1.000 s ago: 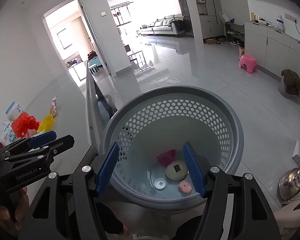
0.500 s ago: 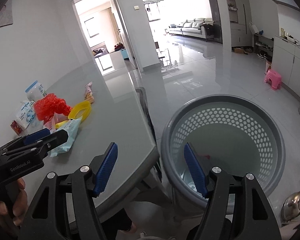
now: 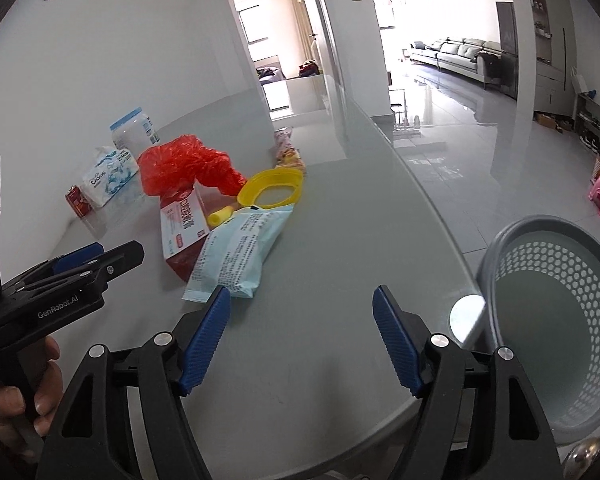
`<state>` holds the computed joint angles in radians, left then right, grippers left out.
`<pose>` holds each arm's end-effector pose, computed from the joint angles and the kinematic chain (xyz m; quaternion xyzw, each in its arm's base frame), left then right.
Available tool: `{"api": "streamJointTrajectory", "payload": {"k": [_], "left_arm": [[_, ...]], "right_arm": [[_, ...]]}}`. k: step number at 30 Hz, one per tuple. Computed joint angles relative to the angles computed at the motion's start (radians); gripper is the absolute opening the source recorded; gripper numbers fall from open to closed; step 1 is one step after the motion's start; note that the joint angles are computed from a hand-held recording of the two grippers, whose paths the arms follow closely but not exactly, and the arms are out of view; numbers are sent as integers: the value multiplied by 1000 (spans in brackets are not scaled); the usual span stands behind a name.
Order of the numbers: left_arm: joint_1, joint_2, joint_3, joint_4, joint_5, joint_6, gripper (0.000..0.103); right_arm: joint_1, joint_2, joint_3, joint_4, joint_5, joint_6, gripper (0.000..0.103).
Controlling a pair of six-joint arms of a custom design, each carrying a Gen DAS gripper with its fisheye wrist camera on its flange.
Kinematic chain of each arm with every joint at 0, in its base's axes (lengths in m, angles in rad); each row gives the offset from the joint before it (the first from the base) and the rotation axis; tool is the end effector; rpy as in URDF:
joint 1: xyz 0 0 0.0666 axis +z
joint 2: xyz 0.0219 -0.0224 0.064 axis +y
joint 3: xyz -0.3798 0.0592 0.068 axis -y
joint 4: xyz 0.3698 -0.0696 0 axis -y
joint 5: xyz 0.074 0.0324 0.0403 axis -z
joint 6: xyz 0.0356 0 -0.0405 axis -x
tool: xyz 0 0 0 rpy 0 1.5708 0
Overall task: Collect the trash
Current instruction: 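Move both open tools back toward the red box and wrapper packet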
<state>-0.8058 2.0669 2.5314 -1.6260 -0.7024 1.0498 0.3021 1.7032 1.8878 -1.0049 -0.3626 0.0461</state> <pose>0.4548 -0.4411 0.5050 -0.1813 0.9040 0.0493 0.3840 0.5463 0.1830 0.4874 -0.2236 0.8899 0.2124 0.3361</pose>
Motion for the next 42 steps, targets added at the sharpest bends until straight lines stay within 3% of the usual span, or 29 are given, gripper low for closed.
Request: {"api": "streamJointTrajectory", "payload": {"k": [5, 16, 32, 42], "left_arm": [[6, -86, -156, 36, -17, 46, 73], [25, -147, -274, 74, -1, 79, 73], [36, -155, -299, 111, 28, 60, 73], [36, -129, -259, 104, 36, 44, 73]], "right_arm": [[40, 30, 43, -21, 9, 11, 75], [92, 111, 138, -82, 79, 20, 76], [64, 165, 185, -108, 173, -23, 76], [47, 157, 202, -81, 86, 22, 76]]}}
